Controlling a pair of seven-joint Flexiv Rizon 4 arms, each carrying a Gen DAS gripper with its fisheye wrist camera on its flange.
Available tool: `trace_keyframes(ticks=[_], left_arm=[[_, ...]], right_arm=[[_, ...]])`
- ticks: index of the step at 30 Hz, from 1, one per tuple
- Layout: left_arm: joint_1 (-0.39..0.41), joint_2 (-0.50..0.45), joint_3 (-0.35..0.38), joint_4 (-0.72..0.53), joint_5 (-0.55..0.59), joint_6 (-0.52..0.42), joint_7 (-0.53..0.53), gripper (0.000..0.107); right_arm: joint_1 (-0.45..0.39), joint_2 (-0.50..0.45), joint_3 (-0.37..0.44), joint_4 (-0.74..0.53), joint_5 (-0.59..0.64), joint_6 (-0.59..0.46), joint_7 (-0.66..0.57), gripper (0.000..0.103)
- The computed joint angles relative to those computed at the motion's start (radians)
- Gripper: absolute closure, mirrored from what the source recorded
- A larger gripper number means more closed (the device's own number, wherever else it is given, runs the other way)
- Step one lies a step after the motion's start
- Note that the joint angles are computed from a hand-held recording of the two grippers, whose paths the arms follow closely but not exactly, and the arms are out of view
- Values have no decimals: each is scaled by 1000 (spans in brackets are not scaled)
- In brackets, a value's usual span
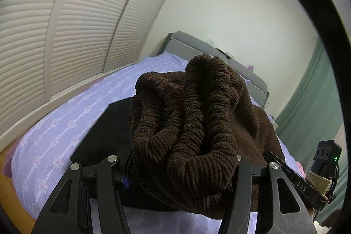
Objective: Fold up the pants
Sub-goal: 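Carry the brown pants bundle with both grippers toward the stack of folded clothes, then lower the bundle onto the folded clothes stack and open both grippers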
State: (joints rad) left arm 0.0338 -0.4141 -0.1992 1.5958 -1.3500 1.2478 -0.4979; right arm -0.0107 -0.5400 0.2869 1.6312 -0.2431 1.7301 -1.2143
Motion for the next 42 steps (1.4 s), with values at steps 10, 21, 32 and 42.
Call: trace_keyframes(ticks=[10, 21, 32, 42], left_arm=[[65, -170, -31, -155, 202, -4, -189, 52], [53, -290, -1, -268, 529, -9, -418, 50], [-91, -321, 298, -338, 939, 44, -785, 24], [-120, -279, 349, -355, 1126, 65, -961, 6]], right_arm=[[139, -111, -123, -166, 18, -114, -6, 66], [246, -180, -283, -237, -2, -170, 85, 66], [395, -188, -525, -200, -66, -162, 235, 27], [360, -85, -489, -93, -116, -167, 292, 23]])
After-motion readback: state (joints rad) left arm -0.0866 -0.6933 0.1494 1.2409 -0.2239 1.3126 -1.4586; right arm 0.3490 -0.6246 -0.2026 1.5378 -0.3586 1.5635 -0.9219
